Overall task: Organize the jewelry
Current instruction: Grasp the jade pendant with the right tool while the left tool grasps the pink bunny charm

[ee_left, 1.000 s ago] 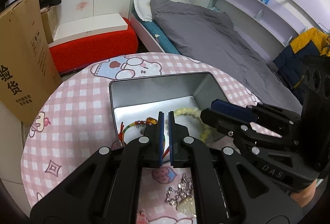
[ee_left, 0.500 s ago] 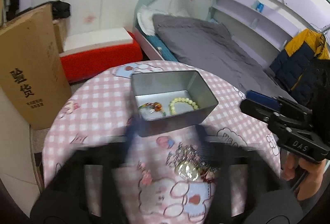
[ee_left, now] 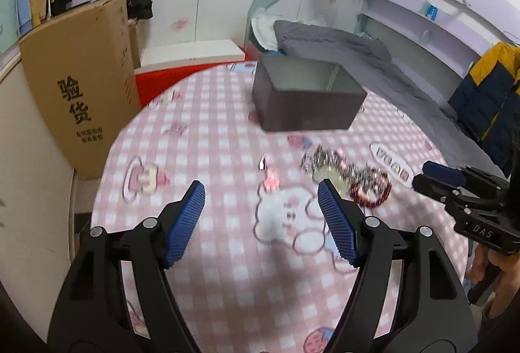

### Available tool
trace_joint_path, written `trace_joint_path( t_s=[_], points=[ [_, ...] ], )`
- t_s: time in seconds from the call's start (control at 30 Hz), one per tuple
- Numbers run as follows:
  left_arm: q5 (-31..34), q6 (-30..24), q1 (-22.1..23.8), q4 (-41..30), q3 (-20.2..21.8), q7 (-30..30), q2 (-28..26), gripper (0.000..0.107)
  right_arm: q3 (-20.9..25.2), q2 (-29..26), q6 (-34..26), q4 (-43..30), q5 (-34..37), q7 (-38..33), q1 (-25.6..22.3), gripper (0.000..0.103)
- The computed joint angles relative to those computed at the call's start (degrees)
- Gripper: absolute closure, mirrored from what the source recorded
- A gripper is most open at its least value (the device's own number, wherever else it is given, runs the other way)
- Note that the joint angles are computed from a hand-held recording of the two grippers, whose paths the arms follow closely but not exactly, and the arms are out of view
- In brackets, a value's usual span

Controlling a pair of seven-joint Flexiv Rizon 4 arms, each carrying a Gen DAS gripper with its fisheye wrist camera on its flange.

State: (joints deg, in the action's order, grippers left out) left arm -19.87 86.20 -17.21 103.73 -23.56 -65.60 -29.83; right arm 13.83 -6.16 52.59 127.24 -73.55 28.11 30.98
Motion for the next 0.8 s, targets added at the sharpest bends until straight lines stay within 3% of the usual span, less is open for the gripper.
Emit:
trace_joint_path(
  t_s=[0.2, 0.33, 0.53, 0.8],
  points=[
    [-0.2, 0.7, 0.7, 2.8, -0.3, -1.2, 0.5, 0.035, -0.9, -4.7, 1.5, -3.6, -0.4, -4.5, 1.4, 0.063],
    [1.0, 0.6, -1.1, 2.7, 2.4, -2.9, 0.4, 0.035, -2.5, -8.0, 3.5, -6.0, 0.0, -7.6, 1.9, 0.063],
    [2.2, 0.5, -1.4, 2.1, 3.2, -3.8, -0.2, 0.035, -4.8, -10.9, 6.8, -7.9, 0.1, -9.3, 1.7, 0.063],
    [2.8, -0.7, -1.7, 0.0, 4.0, -4.1, -1.6, 0.035, -5.7, -13.2, 4.4, -10.9, 5.6, -18.0, 2.9, 0.063]
  ],
)
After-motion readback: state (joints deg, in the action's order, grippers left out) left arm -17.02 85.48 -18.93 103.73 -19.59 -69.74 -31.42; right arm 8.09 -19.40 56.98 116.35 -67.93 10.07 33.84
